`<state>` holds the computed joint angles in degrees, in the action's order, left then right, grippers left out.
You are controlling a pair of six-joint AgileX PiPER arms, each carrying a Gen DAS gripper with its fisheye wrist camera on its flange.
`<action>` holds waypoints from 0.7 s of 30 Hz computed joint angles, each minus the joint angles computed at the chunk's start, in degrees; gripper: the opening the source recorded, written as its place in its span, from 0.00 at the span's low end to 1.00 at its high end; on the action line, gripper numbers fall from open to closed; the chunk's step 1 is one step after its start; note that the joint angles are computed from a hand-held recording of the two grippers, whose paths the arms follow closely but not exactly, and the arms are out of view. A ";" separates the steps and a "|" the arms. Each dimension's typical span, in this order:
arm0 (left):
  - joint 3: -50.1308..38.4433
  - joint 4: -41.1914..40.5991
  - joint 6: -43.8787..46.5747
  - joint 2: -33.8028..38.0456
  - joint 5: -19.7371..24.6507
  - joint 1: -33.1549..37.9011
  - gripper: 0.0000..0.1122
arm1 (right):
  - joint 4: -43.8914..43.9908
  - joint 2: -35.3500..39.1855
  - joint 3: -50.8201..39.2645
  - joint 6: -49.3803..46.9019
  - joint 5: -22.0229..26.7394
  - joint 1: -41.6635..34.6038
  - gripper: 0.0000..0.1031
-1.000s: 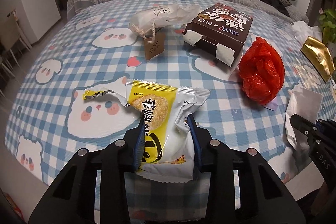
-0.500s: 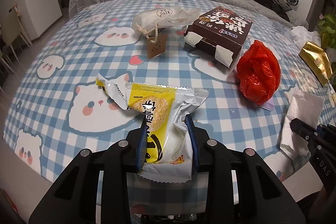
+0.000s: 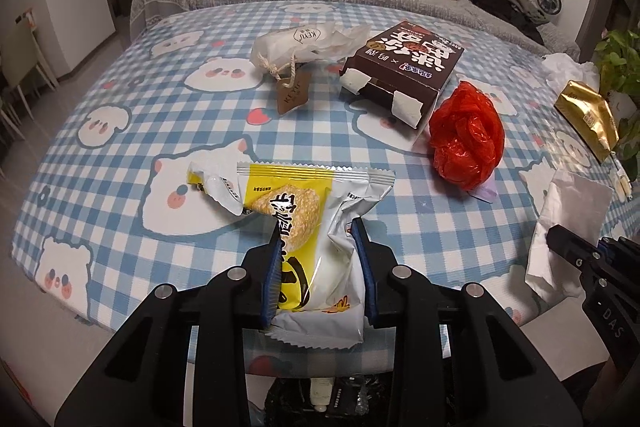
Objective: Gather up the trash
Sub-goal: 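Lift the tissue and snack packet and carry both over the trash bin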
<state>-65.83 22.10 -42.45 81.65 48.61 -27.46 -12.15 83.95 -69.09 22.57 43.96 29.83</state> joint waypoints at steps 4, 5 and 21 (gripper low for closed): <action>0.45 0.81 -1.16 -1.47 1.14 -1.34 0.28 | -0.74 -1.34 0.52 0.99 0.48 0.83 0.09; 0.71 0.96 -1.35 -2.01 1.40 -1.61 0.28 | -1.01 -1.73 0.69 1.34 0.63 1.16 0.09; 6.20 2.96 -6.93 -11.25 5.84 -7.33 0.28 | -6.41 -7.22 4.55 9.16 3.11 7.85 0.09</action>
<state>-59.63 25.07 -49.38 70.40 54.45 -34.79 -18.55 76.73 -64.54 31.73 47.07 37.68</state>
